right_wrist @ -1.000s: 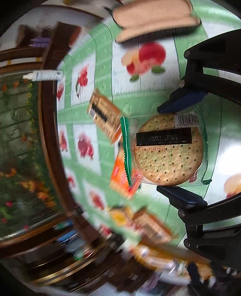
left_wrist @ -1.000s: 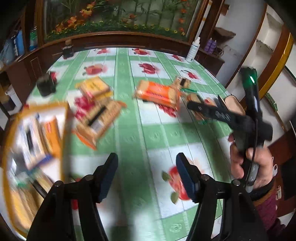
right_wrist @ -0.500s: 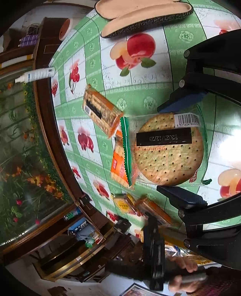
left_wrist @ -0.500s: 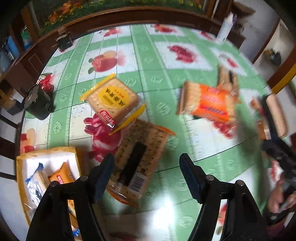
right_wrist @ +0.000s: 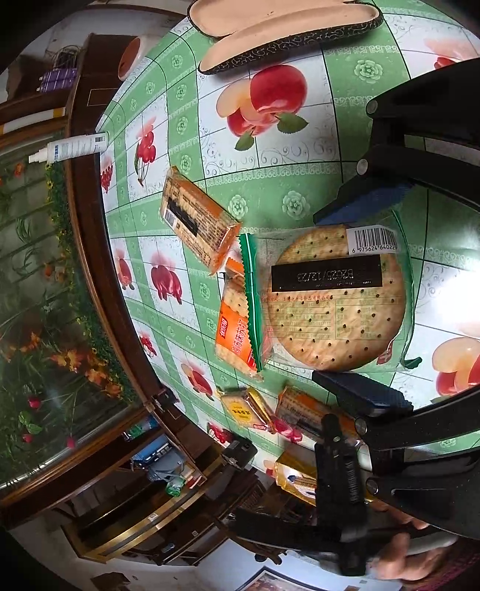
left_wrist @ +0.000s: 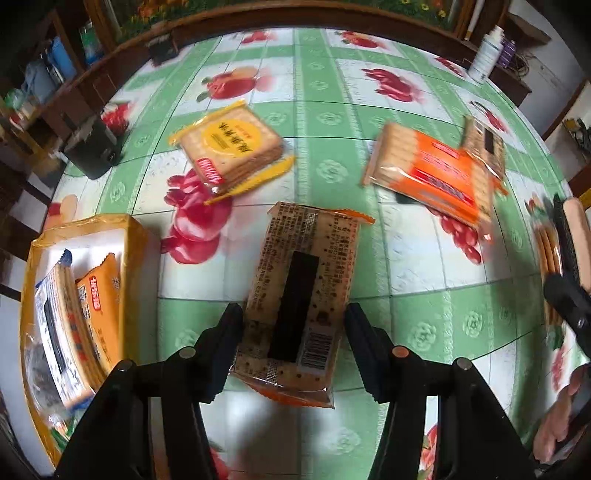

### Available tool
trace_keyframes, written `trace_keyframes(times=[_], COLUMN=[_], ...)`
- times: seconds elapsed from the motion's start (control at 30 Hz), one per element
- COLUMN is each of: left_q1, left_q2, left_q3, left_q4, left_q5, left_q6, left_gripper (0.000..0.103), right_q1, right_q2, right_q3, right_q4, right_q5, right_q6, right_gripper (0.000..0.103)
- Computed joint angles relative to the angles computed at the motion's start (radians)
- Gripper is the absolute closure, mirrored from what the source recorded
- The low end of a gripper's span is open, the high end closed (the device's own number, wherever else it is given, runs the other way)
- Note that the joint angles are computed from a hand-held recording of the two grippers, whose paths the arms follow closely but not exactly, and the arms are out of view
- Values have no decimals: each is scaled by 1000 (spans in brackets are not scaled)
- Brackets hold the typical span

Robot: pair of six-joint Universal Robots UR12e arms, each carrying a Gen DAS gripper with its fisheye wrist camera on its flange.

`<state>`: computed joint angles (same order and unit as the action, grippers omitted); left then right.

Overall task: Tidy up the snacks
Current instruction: 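Grasp a long cracker pack with a black label with the left gripper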

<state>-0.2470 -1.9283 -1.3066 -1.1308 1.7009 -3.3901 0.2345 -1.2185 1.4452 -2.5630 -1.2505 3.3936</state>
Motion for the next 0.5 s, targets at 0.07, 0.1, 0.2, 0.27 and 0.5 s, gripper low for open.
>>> trace_keyframes(times=[0.07, 0.1, 0.2, 0.27, 0.5], left_q1=[-20, -24, -15, -16, -22], left_q2=[2, 2, 9, 15, 19], left_q3=[-20, -33, -80, -105, -156], left_q4=[45, 73, 177, 245, 422], left_q5=[72, 82, 55, 56, 19], left_q6=[-29, -46, -79, -68, -45], left_gripper=[46, 39, 31, 44, 49], right_q1=[3, 4, 7, 10, 30], right_q2=[0, 1, 2, 2, 13], right_q3=[-2, -2, -4, -4, -19], right_q4=[3, 6, 7, 5, 35], right_q5=[-8, -9, -15, -27, -93], right_q6=[-7, -11, -20, -22, -48], right_gripper=[23, 23, 23, 23, 23])
